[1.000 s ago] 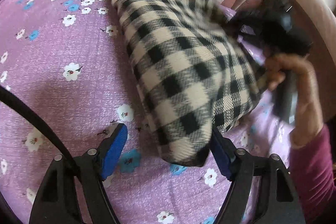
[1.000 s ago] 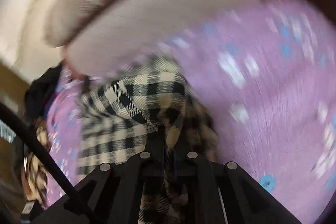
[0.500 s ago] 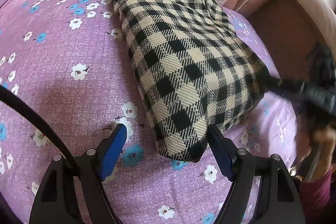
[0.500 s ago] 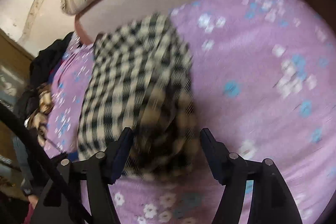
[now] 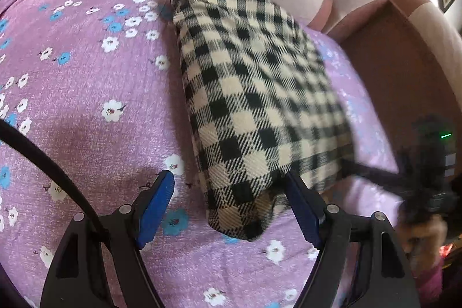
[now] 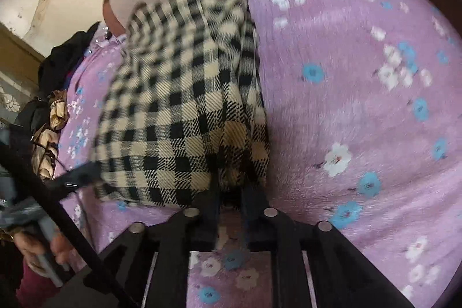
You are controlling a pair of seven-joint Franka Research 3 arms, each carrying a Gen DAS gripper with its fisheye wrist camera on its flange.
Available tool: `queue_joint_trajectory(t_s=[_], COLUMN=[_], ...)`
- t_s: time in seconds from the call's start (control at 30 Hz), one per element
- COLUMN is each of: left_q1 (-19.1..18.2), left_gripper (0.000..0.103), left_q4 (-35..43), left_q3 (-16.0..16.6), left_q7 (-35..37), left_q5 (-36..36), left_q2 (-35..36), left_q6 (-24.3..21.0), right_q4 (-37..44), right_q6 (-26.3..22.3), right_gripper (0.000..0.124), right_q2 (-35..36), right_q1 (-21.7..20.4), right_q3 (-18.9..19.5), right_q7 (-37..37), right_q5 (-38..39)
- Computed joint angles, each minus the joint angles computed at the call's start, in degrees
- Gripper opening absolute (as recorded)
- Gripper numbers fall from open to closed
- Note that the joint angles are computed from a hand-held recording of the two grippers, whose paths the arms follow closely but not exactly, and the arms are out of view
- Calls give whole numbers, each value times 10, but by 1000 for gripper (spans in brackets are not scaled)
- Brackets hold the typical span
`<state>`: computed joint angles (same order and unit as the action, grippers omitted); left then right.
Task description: Fold large clothes
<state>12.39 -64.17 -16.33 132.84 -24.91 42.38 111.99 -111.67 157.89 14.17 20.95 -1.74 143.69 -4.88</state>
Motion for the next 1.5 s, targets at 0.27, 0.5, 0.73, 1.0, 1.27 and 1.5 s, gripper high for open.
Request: queue_joint_trajectory(t_s=[0.27, 0.5, 0.73, 1.0, 1.27, 1.5], left_q1=[-10, -21, -25, -14, -37, -49], left_gripper=[77, 78, 79, 79, 79, 84], left_q4=[-46, -66, -75, -93, -25, 25], left_q3=[-1, 0, 0, -6, -1, -4], left_q7=[8, 19, 20, 19, -12, -38], left_q5=[5, 20, 26, 4, 20, 45], left_q2=[-23, -29, -29, -49, -13, 30], left_q6=[54, 77, 89, 110, 117, 106], right_q4=[112, 304, 236, 238, 392, 549], right_q6=[-23, -107, -52, -41, -75, -208], right_gripper=[63, 62, 61, 62, 62, 61], right_q2=[40, 193, 179, 153, 245, 350], right_q1=[23, 34, 30, 66, 19, -2], right_q3=[-36, -70, -82, -118, -80, -89], right_q7=[112, 72, 102, 148, 28, -30], right_q5=[-181, -162, -126, -178, -126, -88])
